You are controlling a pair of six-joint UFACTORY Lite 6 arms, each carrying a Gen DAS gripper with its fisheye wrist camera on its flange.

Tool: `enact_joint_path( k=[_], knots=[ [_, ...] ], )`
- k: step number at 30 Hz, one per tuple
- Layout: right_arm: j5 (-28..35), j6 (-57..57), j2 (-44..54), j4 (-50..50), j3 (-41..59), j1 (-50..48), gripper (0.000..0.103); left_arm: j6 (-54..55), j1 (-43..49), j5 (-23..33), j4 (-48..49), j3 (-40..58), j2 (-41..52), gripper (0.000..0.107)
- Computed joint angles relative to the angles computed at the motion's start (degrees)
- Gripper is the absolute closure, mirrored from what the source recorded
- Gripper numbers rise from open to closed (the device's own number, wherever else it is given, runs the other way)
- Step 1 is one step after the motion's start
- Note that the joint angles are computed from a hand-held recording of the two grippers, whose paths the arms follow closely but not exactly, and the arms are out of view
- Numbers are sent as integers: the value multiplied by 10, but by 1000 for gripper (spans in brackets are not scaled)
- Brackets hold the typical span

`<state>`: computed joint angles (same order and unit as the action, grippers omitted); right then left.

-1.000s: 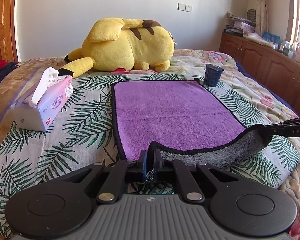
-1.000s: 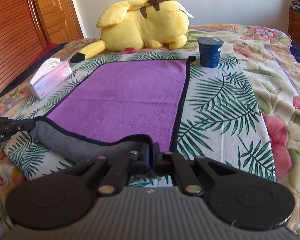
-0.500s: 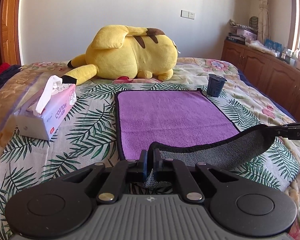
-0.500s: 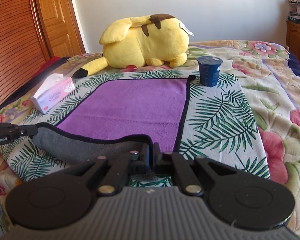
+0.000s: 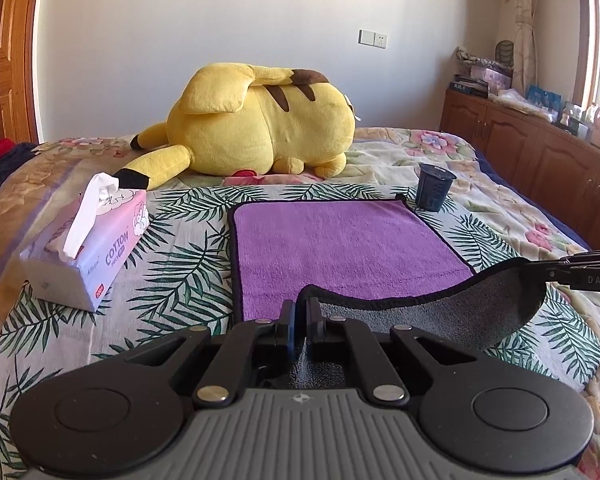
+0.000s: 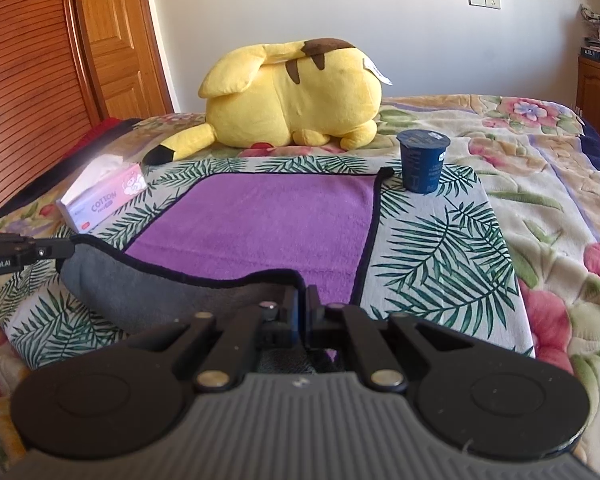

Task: Fold towel

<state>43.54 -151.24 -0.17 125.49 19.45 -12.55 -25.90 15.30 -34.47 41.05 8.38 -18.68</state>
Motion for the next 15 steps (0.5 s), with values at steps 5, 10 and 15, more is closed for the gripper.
enact_joint_path(
  k=[5,10,15],
  knots=[
    [3,-15,23,13,16,6,99,30,-4,-5,-33,21,35,107],
    [7,-8,38,12,34,2,99,51,-12,-4,-57,37,55,107],
    [7,-10,40,19,44,11,99,39,-9,-4,-39,55,65,107]
  ],
)
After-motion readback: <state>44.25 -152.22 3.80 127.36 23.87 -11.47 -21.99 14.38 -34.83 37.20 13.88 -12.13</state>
